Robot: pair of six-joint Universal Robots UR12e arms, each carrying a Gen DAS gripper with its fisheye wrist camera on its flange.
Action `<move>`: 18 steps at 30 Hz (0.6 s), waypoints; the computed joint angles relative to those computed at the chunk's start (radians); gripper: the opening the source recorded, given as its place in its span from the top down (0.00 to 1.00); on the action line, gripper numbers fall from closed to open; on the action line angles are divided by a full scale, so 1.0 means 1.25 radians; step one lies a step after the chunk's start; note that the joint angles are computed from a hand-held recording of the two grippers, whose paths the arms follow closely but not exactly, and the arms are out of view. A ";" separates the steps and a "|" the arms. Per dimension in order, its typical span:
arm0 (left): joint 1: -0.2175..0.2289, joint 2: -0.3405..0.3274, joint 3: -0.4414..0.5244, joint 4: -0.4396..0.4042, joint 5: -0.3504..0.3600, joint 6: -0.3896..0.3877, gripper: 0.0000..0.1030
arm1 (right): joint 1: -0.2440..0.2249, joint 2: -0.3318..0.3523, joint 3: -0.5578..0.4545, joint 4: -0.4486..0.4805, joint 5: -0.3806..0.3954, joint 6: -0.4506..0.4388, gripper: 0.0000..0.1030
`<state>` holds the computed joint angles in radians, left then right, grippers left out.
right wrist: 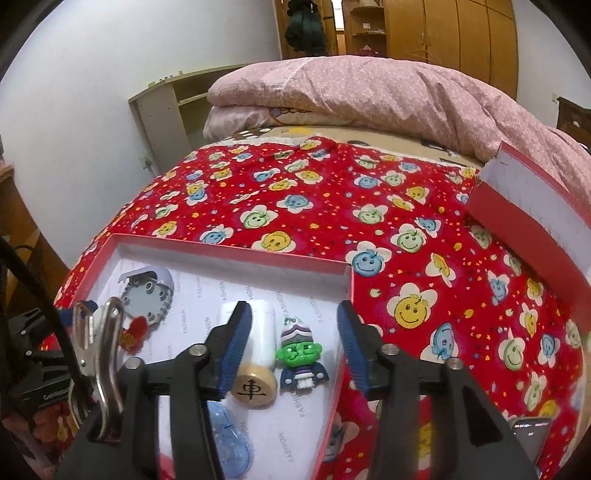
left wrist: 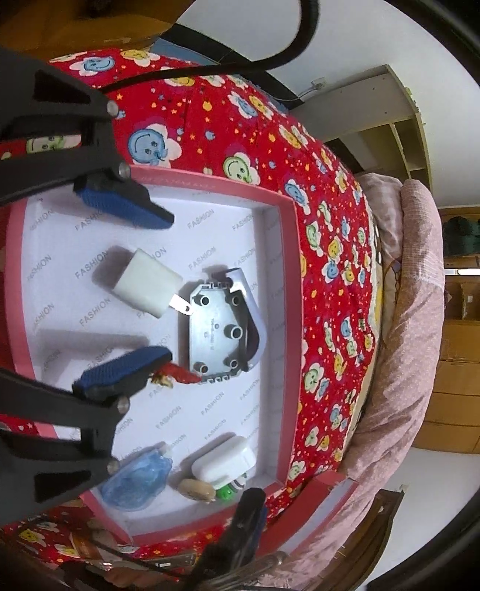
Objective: Organize rigid objects
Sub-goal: 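Carry the charger plug and green figurine into the tray and open both tools, then withdraw both tools from the tray toward the remaining objects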
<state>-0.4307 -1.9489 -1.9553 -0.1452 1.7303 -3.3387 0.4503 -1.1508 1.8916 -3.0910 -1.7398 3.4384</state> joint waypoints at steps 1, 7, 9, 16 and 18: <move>-0.001 0.001 -0.001 0.001 0.003 0.000 0.28 | 0.002 -0.001 0.001 -0.002 -0.004 -0.003 0.44; -0.008 0.016 -0.014 0.016 0.009 0.007 0.28 | 0.011 -0.013 0.014 -0.022 -0.013 -0.009 0.32; -0.011 0.024 -0.022 0.027 0.007 0.009 0.27 | 0.013 -0.019 0.020 -0.027 -0.014 -0.008 0.32; -0.021 0.049 -0.048 0.055 -0.003 0.017 0.27 | 0.021 -0.052 0.056 -0.044 0.003 -0.004 0.32; -0.023 0.056 -0.056 0.058 -0.009 0.015 0.27 | 0.026 -0.060 0.066 -0.045 0.005 -0.007 0.32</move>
